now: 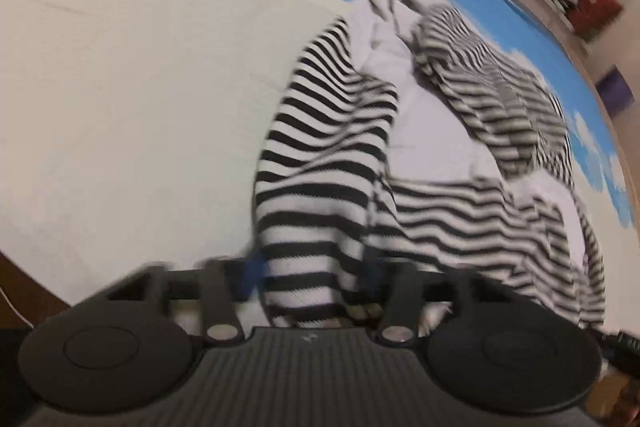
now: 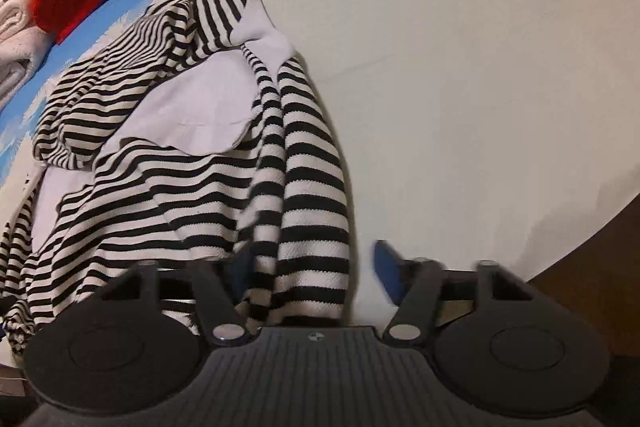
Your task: Fold small clothes
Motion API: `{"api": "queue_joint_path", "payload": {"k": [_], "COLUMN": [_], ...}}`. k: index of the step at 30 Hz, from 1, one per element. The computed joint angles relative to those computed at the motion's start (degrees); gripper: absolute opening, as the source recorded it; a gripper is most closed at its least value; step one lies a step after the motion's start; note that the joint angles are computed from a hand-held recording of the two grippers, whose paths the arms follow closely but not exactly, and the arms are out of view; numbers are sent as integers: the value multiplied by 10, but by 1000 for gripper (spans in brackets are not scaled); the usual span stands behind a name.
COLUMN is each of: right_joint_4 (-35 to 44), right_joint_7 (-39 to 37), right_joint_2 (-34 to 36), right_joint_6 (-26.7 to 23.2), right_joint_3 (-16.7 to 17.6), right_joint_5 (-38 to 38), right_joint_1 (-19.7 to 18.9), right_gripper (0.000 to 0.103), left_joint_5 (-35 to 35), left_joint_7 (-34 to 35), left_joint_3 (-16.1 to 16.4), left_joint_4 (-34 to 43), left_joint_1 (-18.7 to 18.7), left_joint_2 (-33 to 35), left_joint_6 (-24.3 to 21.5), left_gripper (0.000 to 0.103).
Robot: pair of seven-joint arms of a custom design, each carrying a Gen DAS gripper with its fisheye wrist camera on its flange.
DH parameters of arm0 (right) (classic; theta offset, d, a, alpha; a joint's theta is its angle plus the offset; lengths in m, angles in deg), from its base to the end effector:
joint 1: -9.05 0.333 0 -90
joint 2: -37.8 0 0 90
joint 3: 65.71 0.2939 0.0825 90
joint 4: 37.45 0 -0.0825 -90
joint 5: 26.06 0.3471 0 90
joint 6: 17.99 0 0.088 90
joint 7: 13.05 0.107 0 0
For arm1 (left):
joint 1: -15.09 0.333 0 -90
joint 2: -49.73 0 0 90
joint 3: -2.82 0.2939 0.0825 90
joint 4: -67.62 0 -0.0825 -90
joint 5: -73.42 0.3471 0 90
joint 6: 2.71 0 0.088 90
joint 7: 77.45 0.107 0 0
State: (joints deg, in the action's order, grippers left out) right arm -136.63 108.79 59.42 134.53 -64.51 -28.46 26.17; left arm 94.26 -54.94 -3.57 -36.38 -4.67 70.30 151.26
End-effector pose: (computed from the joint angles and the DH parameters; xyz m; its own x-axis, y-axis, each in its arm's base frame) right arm 0.6233 0.2059 0.4242 -0.1376 -0.9576 -0.2532 -0.8529 0.2445 -0.4613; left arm 0.5735 -0.2864 0.4001 0.3486 -0.8797 0.3234 -0.7852 -0.4625 -0.4118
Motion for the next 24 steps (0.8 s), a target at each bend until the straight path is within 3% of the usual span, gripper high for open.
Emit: {"api": "queue_joint_path", "payload": {"k": [1, 2, 6, 8, 10, 13, 16, 17, 18, 20, 24], "right_joint_4": [-5, -13, -55, -95, -117, -103, -73, -62, -51, -32, -30], "right_joint_7": [-21, -39, -20, 8, 11, 7, 0, 9, 16, 37, 37], "right_joint_2": [-2, -5, -39, -71, -90, -81, -52, -45, -37, -25, -21], "right_joint_6": [8, 21, 90, 138, 153, 97, 48, 33, 20, -7, -11], "right_joint_3": [13, 24, 4, -2, -2, 2, 9, 3, -3, -16, -10], "right_joint_5": [20, 41, 35, 43, 46, 47, 63, 48, 31, -8, -13], "right_joint_1": [-11, -21, -9, -11, -17, -25, -31, -24, -17, -2, -6], "right_gripper": [26, 8, 5, 5, 5, 5, 13, 17, 29, 43, 43], "left_joint_5": [-2, 10, 100, 109, 70, -25, -47, -52, -61, -81, -62], "left_joint_7": [12, 6, -63, -67, -25, 46, 35, 38, 44, 56, 54], "left_joint_3": [-4, 1, 32, 23, -4, -38, -28, -27, -29, -35, -20], "left_joint_4": [2, -3, -32, -52, -60, -49, -30, -26, -25, -21, -12], "left_joint_1": [2, -4, -32, -22, 0, 27, 17, 17, 19, 22, 6], "left_joint_2": [2, -3, -43, -60, -63, -44, -28, -24, -22, -14, -10], "left_joint_6": [0, 9, 55, 77, 79, 52, 14, 9, 8, 8, 0], "left_gripper": [8, 7, 7, 7, 8, 15, 45, 49, 49, 49, 48]}}
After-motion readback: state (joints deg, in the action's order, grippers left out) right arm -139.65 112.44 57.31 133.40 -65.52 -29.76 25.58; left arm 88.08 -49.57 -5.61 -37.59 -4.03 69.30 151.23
